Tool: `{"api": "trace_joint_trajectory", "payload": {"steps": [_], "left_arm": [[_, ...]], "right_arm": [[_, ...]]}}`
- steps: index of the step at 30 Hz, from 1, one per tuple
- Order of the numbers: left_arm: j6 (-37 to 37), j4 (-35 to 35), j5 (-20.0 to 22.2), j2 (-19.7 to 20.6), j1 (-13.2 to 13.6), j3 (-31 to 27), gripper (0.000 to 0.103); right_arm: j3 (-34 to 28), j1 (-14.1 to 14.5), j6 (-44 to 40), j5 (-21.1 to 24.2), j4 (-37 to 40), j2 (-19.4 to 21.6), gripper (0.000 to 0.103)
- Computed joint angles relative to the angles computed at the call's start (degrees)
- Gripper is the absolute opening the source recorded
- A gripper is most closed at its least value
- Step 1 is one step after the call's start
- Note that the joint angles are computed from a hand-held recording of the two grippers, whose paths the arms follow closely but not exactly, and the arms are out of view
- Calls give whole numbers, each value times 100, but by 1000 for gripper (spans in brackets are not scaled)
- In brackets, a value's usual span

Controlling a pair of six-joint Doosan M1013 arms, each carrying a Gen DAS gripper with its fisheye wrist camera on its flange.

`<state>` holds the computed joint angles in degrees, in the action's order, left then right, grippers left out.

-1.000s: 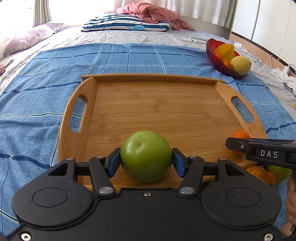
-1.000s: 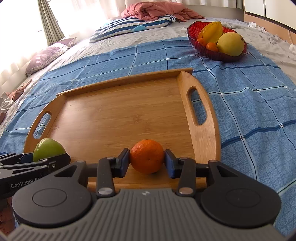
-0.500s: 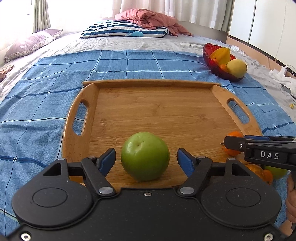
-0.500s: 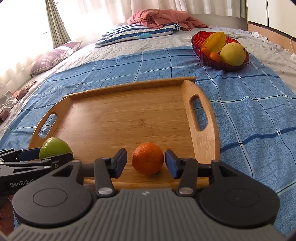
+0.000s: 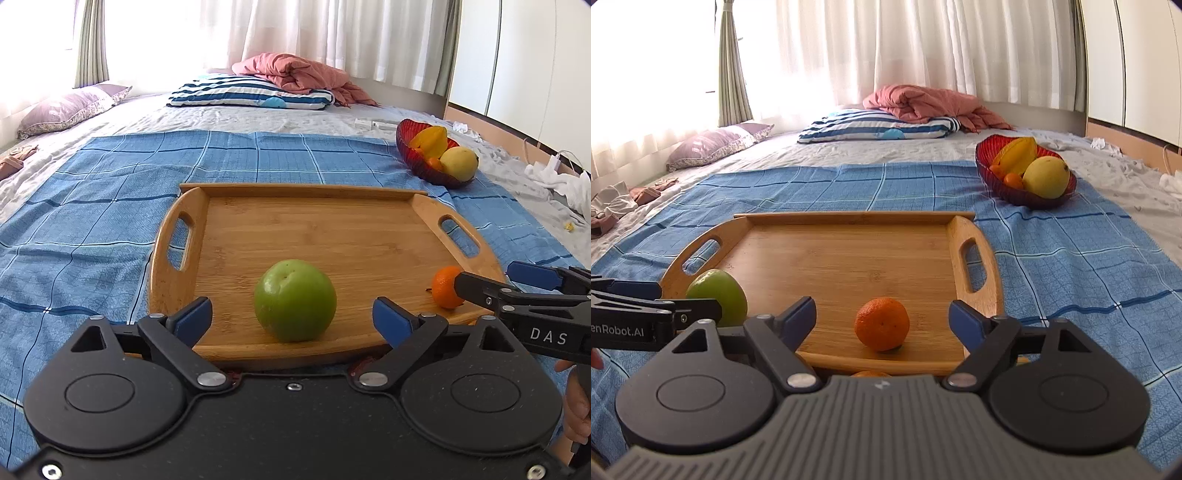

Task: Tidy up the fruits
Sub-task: 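Withdraw both tools from the tray back toward the remaining fruits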

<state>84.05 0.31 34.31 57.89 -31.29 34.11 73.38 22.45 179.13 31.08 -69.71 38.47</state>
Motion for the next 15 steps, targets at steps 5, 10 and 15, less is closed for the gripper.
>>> {"api": "trace_joint_trajectory", "payload": {"steps": [5,10,15], "left_arm": [[-264,299,-786,-292,-28,699,100],[-530,558,-1145,-446,-45,1101,100],[-783,664,-1565,-580,-31,1510,100]], "right_arm": [[259,77,990,8,-1038,-72,92],[447,197,1648,314,-1890,-80,98],[663,295,2254,576,-2555,-95,103]]}}
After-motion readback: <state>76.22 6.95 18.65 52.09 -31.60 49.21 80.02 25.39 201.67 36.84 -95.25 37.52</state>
